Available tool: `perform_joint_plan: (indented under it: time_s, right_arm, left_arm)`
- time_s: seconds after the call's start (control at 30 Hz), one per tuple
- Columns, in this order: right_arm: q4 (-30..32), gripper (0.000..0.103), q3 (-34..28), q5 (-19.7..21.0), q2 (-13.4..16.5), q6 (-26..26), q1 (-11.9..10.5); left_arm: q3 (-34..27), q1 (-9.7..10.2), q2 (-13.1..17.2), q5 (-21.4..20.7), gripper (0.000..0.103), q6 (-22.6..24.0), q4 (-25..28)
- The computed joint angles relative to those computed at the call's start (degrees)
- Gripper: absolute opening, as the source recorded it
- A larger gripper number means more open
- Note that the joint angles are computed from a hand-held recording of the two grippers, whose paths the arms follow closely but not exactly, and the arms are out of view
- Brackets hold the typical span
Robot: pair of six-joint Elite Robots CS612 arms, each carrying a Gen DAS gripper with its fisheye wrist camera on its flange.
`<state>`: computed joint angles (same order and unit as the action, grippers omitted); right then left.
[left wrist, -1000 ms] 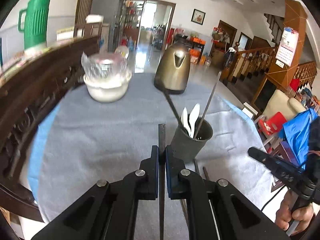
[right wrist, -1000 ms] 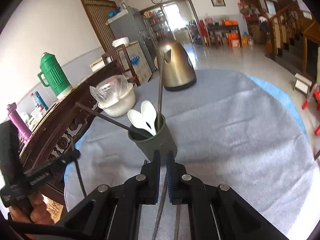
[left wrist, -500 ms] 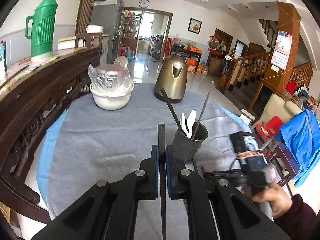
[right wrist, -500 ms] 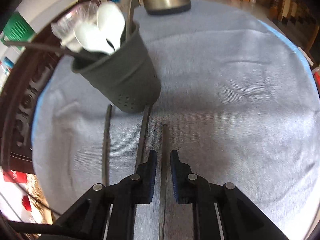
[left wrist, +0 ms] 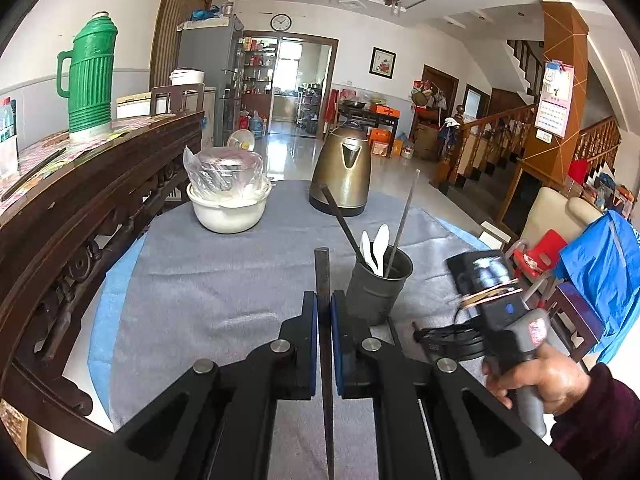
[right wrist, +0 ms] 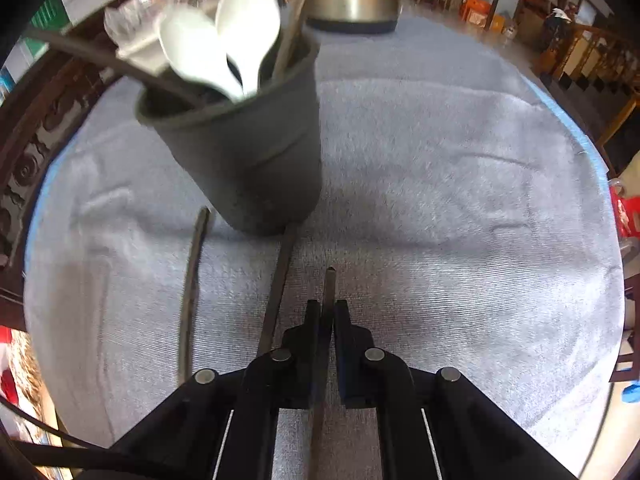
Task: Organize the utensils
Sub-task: 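Lift both held chopsticks upright and carry them above the grey cup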
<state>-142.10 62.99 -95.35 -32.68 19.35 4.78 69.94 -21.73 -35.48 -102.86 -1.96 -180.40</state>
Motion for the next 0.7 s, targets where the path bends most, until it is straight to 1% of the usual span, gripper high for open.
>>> perform_joint_plan:
  time_s: [0.07, 0.23, 0.33, 0.37, 0.47, 0.53, 0.7]
  right_arm:
    - [-3.4, 0.006, 2.0, 0.0, -1.2, 0.7, 0.0]
    - [-14.9, 0.006, 8.7, 0.2, -5.4, 1.8, 0.1]
    - [-20.3, 0.006, 11.0, 0.2, -6.9, 2.6, 0.1]
    - [-22.9, 0.006, 12.1, 0.1, -7.6, 2.8, 0.2]
    - [-28.6, 0.006, 14.2, -0.6, -9.0, 3.6, 0.4]
    - [-32.3, 0.006, 15.4, -0.4, -9.7, 4.0, 0.2]
    - [-39.6, 0.006, 17.2, -1.0, -10.4, 5.4, 0.6]
  left_arm:
    - [0.2, 0.0, -0.1, 0.1, 0.007, -0.2, -0.3]
    - [0.6, 0.03, -0.3, 0.1, 0.007, -0.8, -0.5]
    - [0.8, 0.0, -0.4, 0.4, 0.007, -0.9, -0.4]
    - [0.8, 0.05, -0.4, 0.2, 0.007, -1.0, -0.5]
    - [1.1, -0.09, -0.7, 0.7, 0.007, -0.9, -1.1]
    - [1.3, -0.14, -0.8, 1.0, 0.007, -1.0, -1.7]
    - [1.9, -0.45, -1.0, 2.3, 0.007, -0.6, -3.4]
